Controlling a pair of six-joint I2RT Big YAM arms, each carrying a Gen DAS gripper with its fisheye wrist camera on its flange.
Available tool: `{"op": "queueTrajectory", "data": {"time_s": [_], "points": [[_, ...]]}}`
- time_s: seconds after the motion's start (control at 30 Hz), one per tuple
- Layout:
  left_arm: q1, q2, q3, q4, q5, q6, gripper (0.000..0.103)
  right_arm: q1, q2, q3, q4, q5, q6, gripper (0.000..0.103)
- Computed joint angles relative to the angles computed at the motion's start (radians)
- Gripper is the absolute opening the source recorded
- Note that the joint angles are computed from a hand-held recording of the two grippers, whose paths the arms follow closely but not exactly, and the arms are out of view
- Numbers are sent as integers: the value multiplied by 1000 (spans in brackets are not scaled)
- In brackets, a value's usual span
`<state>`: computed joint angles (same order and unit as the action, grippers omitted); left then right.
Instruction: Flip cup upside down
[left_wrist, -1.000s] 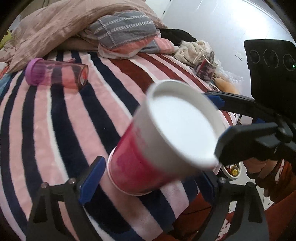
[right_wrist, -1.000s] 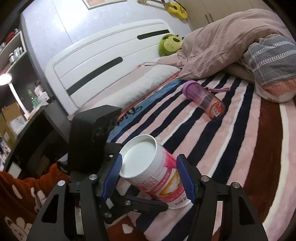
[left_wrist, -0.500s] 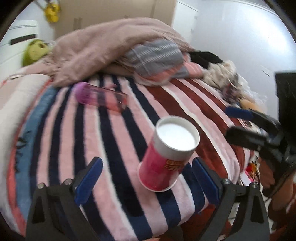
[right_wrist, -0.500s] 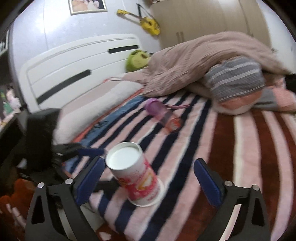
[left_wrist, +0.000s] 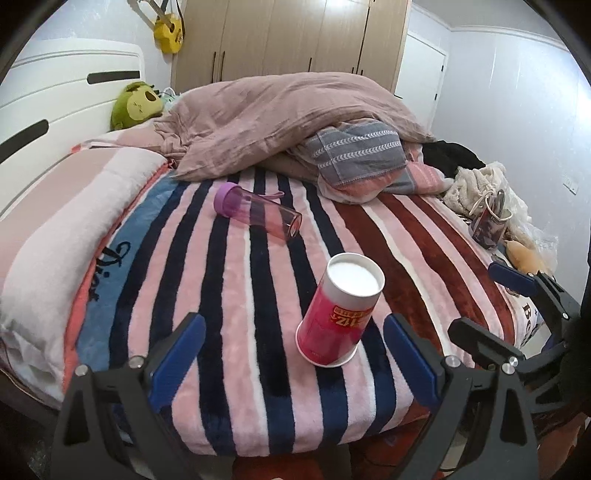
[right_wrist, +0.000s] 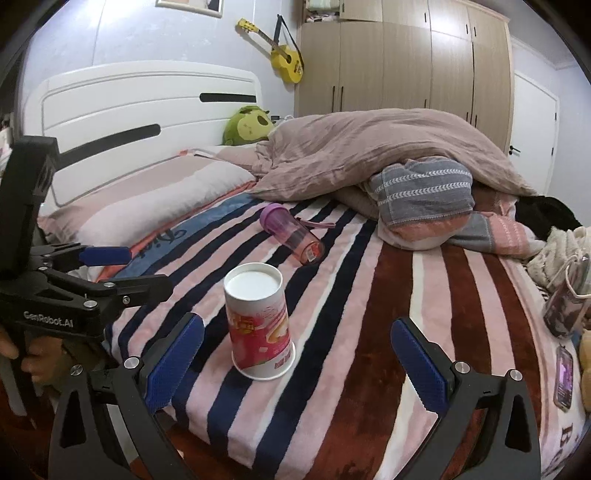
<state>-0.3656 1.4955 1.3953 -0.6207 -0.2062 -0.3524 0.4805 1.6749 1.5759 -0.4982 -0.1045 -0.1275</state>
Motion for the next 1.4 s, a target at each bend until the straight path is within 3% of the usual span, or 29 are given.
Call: {"op": "queueTrajectory", "data": {"time_s": [1.4], "points": [[-15, 3, 16, -28, -42, -13, 96, -10, -13, -15, -23, -34, 55, 102]]}}
